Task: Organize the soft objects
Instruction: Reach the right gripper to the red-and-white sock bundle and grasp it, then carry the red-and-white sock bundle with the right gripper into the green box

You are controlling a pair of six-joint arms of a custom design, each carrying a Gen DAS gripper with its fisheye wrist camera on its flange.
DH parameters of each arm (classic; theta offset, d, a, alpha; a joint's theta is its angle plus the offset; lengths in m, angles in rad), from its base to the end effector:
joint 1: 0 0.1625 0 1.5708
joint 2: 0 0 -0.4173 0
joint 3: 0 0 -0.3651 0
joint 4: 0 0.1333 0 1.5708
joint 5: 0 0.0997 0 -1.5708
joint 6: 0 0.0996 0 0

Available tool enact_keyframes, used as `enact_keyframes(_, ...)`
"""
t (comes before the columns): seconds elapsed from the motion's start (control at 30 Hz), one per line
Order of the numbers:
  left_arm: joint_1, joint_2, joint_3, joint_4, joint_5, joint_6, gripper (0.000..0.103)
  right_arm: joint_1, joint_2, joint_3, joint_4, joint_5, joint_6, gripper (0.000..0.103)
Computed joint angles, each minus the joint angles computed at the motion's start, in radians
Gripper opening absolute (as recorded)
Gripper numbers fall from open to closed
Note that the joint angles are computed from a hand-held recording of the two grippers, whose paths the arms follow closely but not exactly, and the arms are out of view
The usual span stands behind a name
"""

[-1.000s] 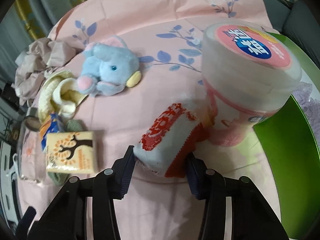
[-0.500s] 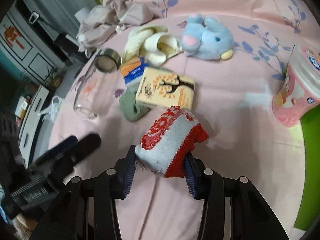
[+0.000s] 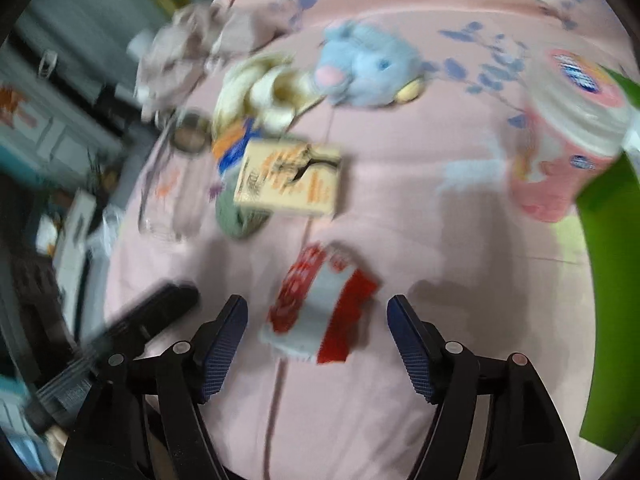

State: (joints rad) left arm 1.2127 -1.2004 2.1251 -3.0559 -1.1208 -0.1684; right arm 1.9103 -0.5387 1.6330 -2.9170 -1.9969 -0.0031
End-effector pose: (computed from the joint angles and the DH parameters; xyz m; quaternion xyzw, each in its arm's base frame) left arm -0.0109 -0.5330 0.2370 0.0273 0.9384 -0.3161 0.1369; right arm 0.3016 -0.5773 -0.0108 0.1391 -0.9600 0.1562 0.1863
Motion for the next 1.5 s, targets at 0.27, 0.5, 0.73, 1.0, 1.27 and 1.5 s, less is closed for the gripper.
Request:
enact_keyframes(0.27,-0.003,0.059,-0.020,0.081,-0.109,0.033,0.043,-0.025,0.029,-0.030,0.005,0.057,0.026,0.060)
enact_keyframes(0.5,0.005,0.094,-0.033,0.050,-0.166,0.061,0.027,-0.023,0.060,-0.052,0.015,0.019,0.016,0.039)
enact_keyframes(0.73,-0.052,0.115,-0.011,-0.085,-0.148,0.154,0.026,-0.003,0.014,0.001,-0.106,-0.002,-0.013,0.038)
enact_keyframes(1.0,-0.146,0.143,-0.035,-0.167,-0.149,0.229,0.026,0.015,-0.077,0.101,-0.338,-0.013,-0.073,0.038)
enact_keyframes(1.27,-0.225,0.208,-0.083,-0.196,-0.189,0.308,0.026,0.002,-0.167,0.207,-0.545,-0.041,-0.089,0.038)
enact_keyframes(1.5,-0.258,0.287,-0.182,-0.102,-0.279,0.352,0.026,-0.024,-0.233,0.287,-0.702,-0.091,-0.084,0.038)
